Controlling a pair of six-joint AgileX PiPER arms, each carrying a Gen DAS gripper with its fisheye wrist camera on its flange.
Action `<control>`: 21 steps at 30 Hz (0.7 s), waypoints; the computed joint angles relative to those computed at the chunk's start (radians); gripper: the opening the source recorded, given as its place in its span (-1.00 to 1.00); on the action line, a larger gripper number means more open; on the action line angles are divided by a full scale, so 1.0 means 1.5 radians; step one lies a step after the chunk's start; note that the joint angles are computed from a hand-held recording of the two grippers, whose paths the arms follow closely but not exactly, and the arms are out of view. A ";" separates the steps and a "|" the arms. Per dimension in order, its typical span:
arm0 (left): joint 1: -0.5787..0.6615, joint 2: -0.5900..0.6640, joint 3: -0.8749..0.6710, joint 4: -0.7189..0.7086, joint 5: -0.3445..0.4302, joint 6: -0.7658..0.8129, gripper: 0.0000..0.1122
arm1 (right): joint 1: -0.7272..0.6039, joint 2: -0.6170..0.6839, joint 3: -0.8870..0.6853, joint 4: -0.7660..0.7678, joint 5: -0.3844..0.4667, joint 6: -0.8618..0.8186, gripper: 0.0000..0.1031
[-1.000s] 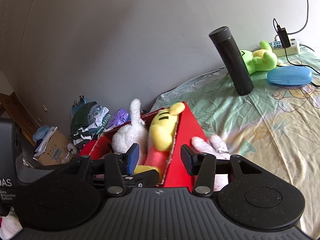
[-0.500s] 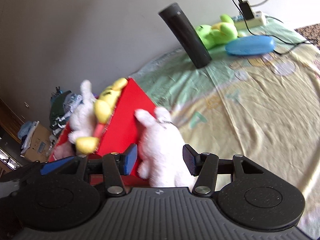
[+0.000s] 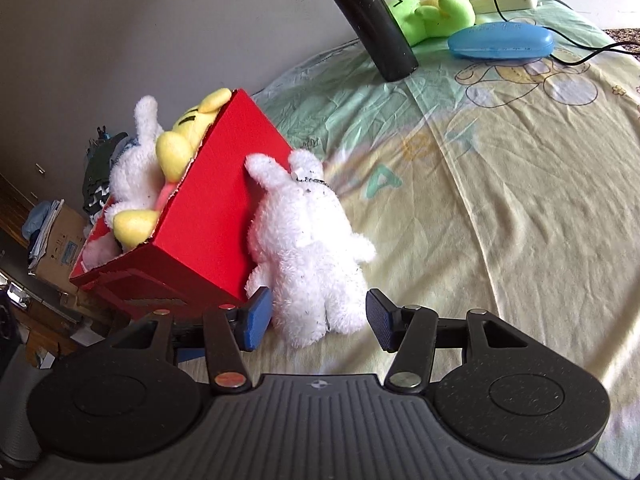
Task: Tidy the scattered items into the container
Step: 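Move both open grippers to the pink bunny plush beside the box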
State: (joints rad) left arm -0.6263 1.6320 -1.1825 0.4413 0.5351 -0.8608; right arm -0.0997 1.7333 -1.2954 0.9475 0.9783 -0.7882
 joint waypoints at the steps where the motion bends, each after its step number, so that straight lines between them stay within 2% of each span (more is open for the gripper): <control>1: 0.005 0.005 0.000 -0.006 -0.013 0.006 0.81 | 0.004 0.001 -0.003 -0.012 -0.010 0.006 0.13; 4: 0.011 0.016 0.004 0.006 -0.045 -0.001 0.81 | -0.004 0.023 -0.026 -0.021 0.004 0.034 0.13; 11: 0.015 0.049 -0.008 0.080 -0.068 -0.056 0.81 | -0.018 0.034 -0.058 -0.029 0.014 0.034 0.13; 16: 0.006 0.088 -0.040 0.126 -0.040 -0.063 0.66 | -0.021 0.046 -0.081 -0.028 0.024 0.009 0.09; 21: -0.003 0.098 -0.050 0.120 -0.045 -0.016 0.59 | -0.012 0.078 -0.123 -0.023 0.040 0.000 0.08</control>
